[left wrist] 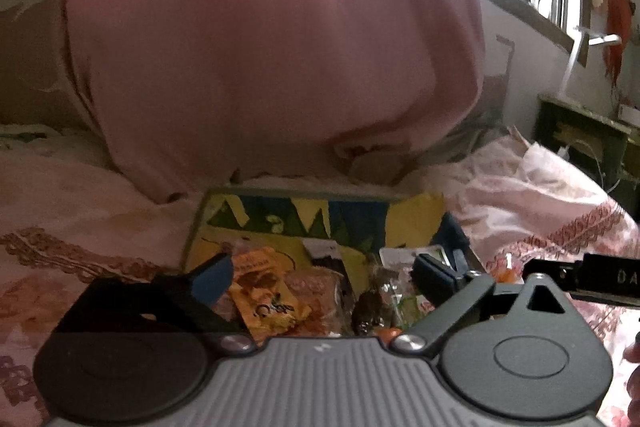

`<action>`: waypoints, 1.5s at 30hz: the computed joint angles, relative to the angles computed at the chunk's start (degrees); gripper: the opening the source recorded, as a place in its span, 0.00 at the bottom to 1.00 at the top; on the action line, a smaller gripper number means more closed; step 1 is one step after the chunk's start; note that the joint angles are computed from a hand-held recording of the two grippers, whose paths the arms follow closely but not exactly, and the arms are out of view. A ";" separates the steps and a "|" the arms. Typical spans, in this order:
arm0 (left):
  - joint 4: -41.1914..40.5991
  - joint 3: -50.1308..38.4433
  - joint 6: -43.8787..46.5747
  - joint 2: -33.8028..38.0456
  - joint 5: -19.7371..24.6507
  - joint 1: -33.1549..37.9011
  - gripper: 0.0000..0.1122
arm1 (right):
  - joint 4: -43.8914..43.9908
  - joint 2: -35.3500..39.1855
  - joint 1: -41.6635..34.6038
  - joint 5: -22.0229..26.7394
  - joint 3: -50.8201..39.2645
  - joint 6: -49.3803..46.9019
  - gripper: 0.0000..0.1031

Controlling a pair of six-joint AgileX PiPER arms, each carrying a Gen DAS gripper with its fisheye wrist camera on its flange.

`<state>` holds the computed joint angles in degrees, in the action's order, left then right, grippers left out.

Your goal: Organize snacks

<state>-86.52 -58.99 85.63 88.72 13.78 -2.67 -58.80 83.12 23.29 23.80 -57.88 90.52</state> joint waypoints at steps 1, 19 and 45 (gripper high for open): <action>1.78 0.35 -1.58 -0.92 0.04 0.26 0.90 | -0.43 -0.62 0.38 0.25 0.32 0.43 0.92; 25.41 13.32 -20.84 -19.42 7.46 11.92 0.91 | -7.48 -11.13 21.03 17.05 7.30 3.42 0.99; 37.92 25.99 -28.34 -39.90 18.37 23.36 0.91 | -7.03 -16.09 48.39 40.68 13.05 14.35 0.99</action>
<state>-48.60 -33.00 57.29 48.82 32.15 20.69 -65.83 67.03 71.68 64.48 -44.82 104.88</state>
